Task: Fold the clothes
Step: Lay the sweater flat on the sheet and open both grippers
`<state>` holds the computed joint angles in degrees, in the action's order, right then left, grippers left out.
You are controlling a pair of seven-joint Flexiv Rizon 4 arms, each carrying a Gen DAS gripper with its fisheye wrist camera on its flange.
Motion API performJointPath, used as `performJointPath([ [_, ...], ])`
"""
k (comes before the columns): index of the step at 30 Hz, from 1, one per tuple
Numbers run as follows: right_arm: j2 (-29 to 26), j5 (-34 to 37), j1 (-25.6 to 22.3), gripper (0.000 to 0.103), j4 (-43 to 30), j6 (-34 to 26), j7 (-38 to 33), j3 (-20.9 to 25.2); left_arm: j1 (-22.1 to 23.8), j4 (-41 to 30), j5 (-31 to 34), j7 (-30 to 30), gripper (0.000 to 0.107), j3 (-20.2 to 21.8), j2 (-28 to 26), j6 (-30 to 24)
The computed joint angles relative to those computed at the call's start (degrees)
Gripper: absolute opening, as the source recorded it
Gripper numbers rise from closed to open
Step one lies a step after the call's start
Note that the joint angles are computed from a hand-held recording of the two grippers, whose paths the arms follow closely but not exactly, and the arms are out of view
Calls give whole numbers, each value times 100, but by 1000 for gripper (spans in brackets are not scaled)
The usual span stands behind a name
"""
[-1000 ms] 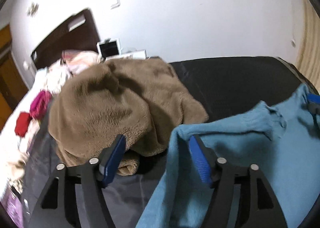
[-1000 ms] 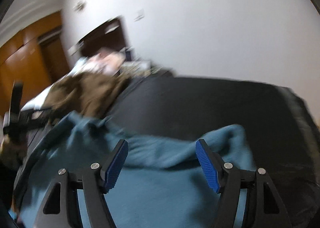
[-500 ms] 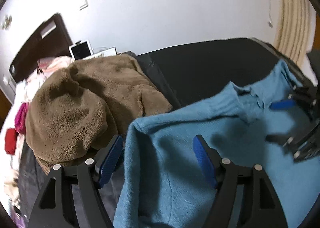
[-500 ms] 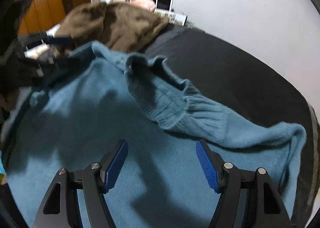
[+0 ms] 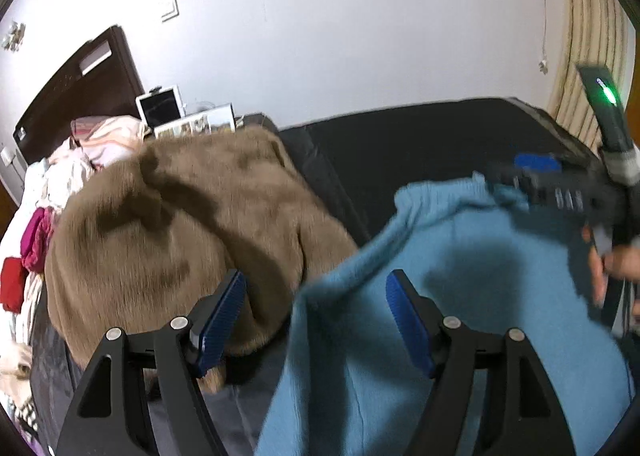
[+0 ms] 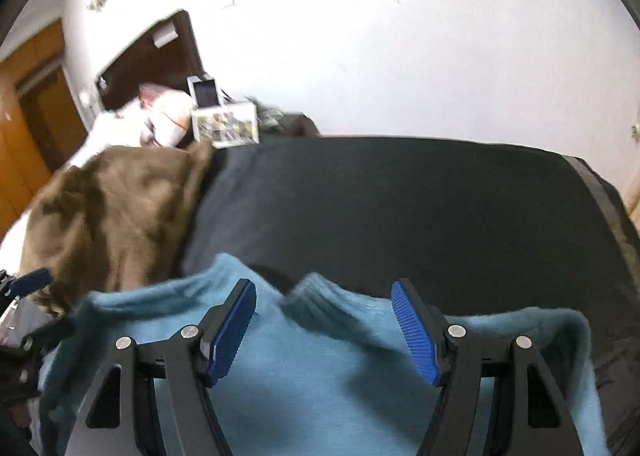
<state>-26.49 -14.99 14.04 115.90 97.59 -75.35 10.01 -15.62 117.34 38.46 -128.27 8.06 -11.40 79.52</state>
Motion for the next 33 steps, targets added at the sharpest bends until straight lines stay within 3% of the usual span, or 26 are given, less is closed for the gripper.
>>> performJointPath([
  [3,17,48,208,72,257,506,-70,-188,295,-171,-621,647,77,-248,-219,190],
  [5,-23,130,401,72,335,690,-48,-324,670,-177,-1443,1450,77,-631,-438,410],
  [8,-138,259,721,72,365,837,-42,-574,974,-439,-2266,2204,77,-990,-860,336],
  [10,-216,303,860,72,343,856,-60,-667,912,-732,-2491,2373,77,-890,-1170,128],
  [12,-265,216,706,72,307,827,-85,-506,726,-1047,-2599,2396,77,-632,-1450,-124],
  [15,-304,140,591,72,290,848,-111,-385,343,-1394,-2605,2238,77,-45,-1773,-554],
  [19,-312,88,562,72,296,853,-141,-343,521,-1089,-2808,2589,76,-38,-1762,-359],
  [22,-293,80,594,72,319,849,-165,-368,343,-902,-2661,2578,74,285,-1633,-427],
  [33,-214,172,779,72,395,831,-266,-558,343,573,-1375,1527,74,1173,-514,-272],
])
